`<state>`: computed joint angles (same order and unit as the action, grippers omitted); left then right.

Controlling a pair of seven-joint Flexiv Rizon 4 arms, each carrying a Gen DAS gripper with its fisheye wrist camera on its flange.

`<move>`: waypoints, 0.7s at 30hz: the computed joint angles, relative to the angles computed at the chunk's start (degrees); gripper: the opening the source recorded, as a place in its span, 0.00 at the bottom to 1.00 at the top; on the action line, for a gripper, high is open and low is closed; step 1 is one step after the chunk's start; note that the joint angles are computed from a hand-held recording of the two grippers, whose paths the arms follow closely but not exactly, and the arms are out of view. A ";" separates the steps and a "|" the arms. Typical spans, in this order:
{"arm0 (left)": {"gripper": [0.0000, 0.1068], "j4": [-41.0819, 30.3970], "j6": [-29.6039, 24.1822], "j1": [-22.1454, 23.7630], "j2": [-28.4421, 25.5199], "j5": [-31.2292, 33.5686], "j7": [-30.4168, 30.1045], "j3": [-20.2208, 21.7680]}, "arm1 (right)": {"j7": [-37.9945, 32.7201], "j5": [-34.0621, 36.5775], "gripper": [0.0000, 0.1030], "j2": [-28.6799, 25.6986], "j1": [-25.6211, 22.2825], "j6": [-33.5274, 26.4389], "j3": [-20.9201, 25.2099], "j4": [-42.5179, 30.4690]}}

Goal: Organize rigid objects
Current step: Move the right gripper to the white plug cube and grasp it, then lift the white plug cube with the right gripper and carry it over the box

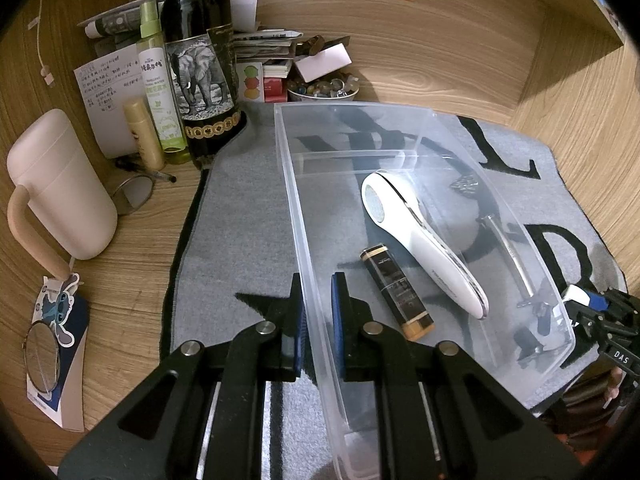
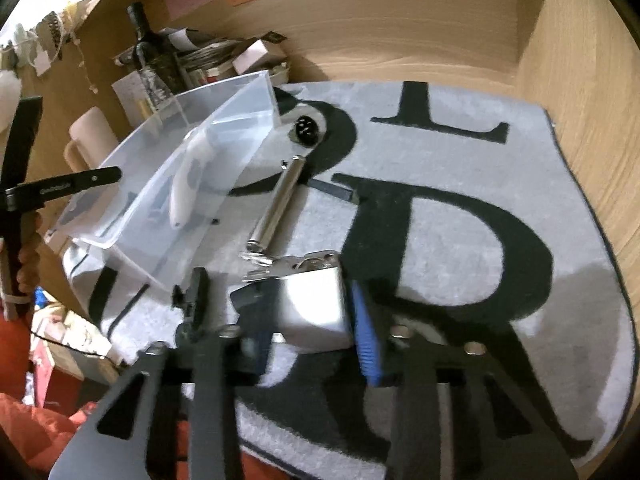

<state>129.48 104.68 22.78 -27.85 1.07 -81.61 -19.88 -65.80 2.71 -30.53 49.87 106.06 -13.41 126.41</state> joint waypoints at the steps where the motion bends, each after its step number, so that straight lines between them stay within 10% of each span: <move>1: 0.11 -0.01 0.01 0.01 -0.01 0.00 -0.04 -0.04 | -0.13 0.38 0.28 -0.04 1.27 0.15 -1.26 0.20; 21: 0.11 -0.12 -0.20 1.01 0.00 0.20 0.29 -0.84 | -5.64 4.92 0.27 0.70 13.05 1.46 -14.02 -1.91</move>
<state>129.37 104.48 23.78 -27.85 1.27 -81.32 -20.72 -71.45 7.63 -29.82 62.91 107.51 -27.43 124.51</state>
